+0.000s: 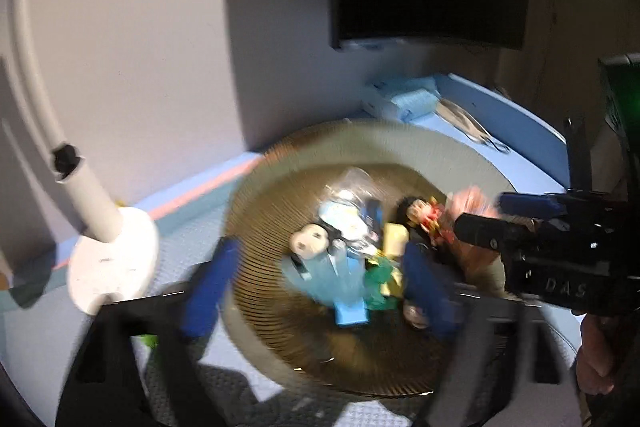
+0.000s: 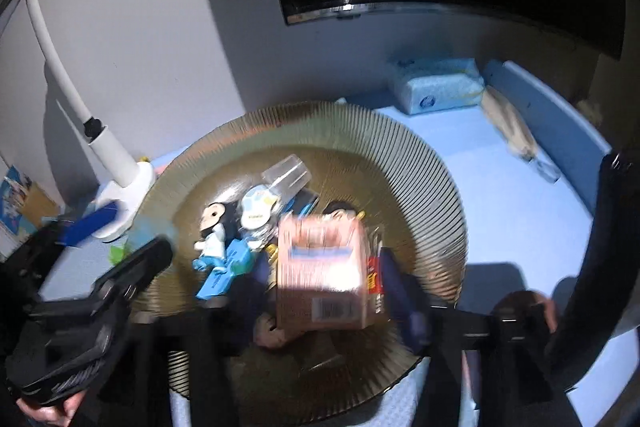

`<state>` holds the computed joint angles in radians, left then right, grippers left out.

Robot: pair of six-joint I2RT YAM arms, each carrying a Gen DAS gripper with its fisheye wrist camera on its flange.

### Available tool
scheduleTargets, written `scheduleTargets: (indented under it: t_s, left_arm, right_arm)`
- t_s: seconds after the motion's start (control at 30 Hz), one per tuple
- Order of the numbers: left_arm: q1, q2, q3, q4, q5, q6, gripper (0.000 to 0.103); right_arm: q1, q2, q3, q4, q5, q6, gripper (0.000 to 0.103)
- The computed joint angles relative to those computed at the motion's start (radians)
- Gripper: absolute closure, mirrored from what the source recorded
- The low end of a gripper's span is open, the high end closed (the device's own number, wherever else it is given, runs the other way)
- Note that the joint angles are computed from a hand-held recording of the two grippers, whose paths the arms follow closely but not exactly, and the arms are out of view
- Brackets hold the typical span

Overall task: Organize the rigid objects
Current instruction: 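Carry the pink box and blue gel toy over the amber bowl while opening both tools, then move both tools back from the bowl over the white charger and green toy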

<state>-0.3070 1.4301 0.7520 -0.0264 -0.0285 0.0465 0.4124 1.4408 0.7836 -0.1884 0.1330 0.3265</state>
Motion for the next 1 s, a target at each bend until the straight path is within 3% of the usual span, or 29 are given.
scheduleTargets:
  t_s: [0.2,0.27,0.4,0.47,0.6,0.7,0.77,0.83,0.9,1.0]
  left_arm:
    - [0.073,-0.075,-0.043,0.015,-0.135,0.04,0.008]
    - [0.128,-0.094,-0.038,-0.031,-0.129,0.038,0.008]
    - [0.197,-0.201,-0.102,-0.013,-0.202,0.115,0.008]
    - [0.239,-0.252,-0.122,-0.024,-0.188,0.122,0.008]
    - [0.352,-0.347,-0.145,-0.104,-0.124,0.142,0.008]
    - [0.514,-0.39,-0.145,-0.196,0.023,0.165,0.008]
    - [0.632,-0.463,-0.184,-0.235,0.122,0.214,0.008]
    - [0.778,-0.522,-0.228,-0.291,0.244,0.292,0.008]
    - [0.916,-0.559,-0.278,-0.324,0.351,0.372,0.007]
    - [1.06,-0.528,-0.373,-0.271,0.402,0.465,0.007]
  right_arm:
    - [0.076,-0.015,0.036,-0.016,0.117,-0.043,0.035]
    - [0.12,-0.01,0.053,-0.04,0.167,-0.033,0.035]
    - [0.234,0.001,0.087,-0.056,0.288,-0.033,0.035]
    - [0.29,0.008,0.114,-0.054,0.333,-0.024,0.035]
    - [0.435,0.012,0.181,-0.106,0.415,0.028,0.035]
    - [0.557,-0.024,0.19,-0.151,0.485,0.049,0.035]
    - [0.65,-0.065,0.177,-0.172,0.544,0.061,0.03]
    - [0.743,-0.107,0.155,-0.193,0.591,0.091,0.019]
    - [0.82,-0.143,0.113,-0.193,0.616,0.122,0.016]
    - [0.859,-0.108,0.08,-0.178,0.592,0.177,0.016]
